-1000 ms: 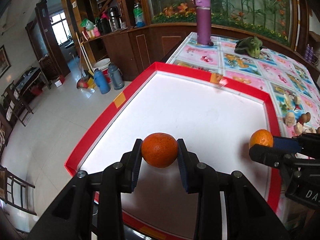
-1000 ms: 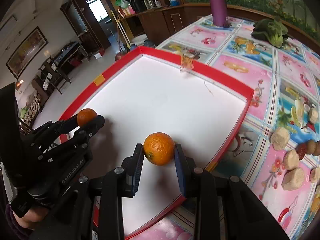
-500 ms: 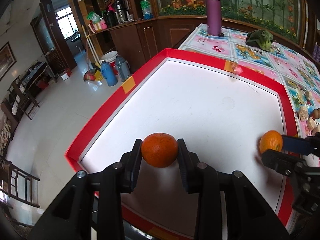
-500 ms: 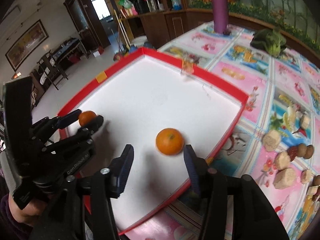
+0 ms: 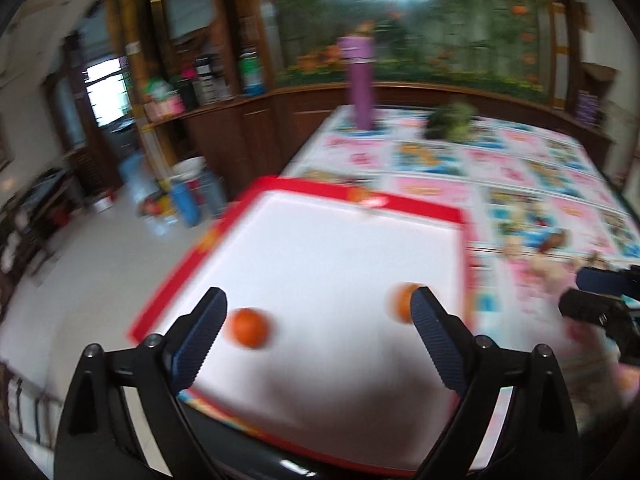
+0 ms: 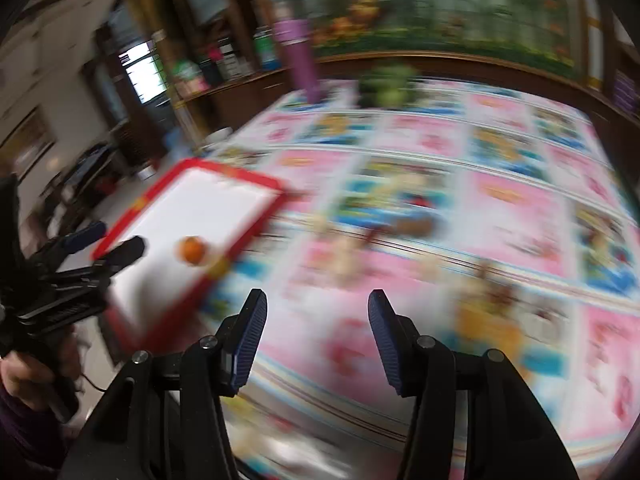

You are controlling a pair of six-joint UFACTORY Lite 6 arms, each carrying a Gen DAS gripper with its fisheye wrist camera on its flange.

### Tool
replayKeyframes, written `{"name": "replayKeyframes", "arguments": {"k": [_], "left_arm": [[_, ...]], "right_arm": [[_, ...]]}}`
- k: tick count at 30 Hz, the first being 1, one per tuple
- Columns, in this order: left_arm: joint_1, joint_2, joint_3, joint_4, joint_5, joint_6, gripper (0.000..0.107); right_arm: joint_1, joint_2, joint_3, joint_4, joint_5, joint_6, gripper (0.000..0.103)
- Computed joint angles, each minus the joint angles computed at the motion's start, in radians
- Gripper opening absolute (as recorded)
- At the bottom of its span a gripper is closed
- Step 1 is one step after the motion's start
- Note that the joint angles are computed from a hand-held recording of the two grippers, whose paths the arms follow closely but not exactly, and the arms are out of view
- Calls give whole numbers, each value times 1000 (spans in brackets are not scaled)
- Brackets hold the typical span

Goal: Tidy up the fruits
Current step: 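Carry both oranges into the red-rimmed white tray and open both tools, then grasp a red date with the right tool while the left tool grasps another date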

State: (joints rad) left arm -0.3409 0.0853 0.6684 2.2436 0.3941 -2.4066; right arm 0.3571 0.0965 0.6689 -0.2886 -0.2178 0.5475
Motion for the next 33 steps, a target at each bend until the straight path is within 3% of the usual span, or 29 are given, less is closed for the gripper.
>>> {"name": "replayKeyframes", "arguments": {"k": [5, 10, 13, 18, 21, 26, 28, 30, 33], "left_arm": [[-152, 84, 131, -69, -85, 75, 94], [-263, 285, 383, -400, -188, 408, 94], [-319, 388, 501, -645, -172, 647, 94], [-357, 492, 619, -1002, -164, 999, 94], [-376, 526, 681, -1151, -167, 1153, 94], [-421, 635, 887, -1627, -161, 1676, 94], [-447, 699, 994, -1697, -131, 1771, 94], [-461, 754, 1081, -1728, -104, 1822, 94], [-450, 814, 1170, -1891, -102, 2012, 92]], "right_arm": [[-364, -173, -188, -444, -53, 313, 53], [-628, -131, -164, -771, -110, 551, 53], [-647, -79, -128, -771, -119, 521, 53], [-664, 46, -22, -566, -94, 288, 53], [-702, 171, 119, -613, -84, 370, 53], [-666, 388, 361, -497, 8, 317, 52], [-657, 458, 446, -646, 41, 492, 39], [-653, 506, 497, -758, 53, 628, 36], [-653, 521, 518, -655, 72, 534, 28]]}}
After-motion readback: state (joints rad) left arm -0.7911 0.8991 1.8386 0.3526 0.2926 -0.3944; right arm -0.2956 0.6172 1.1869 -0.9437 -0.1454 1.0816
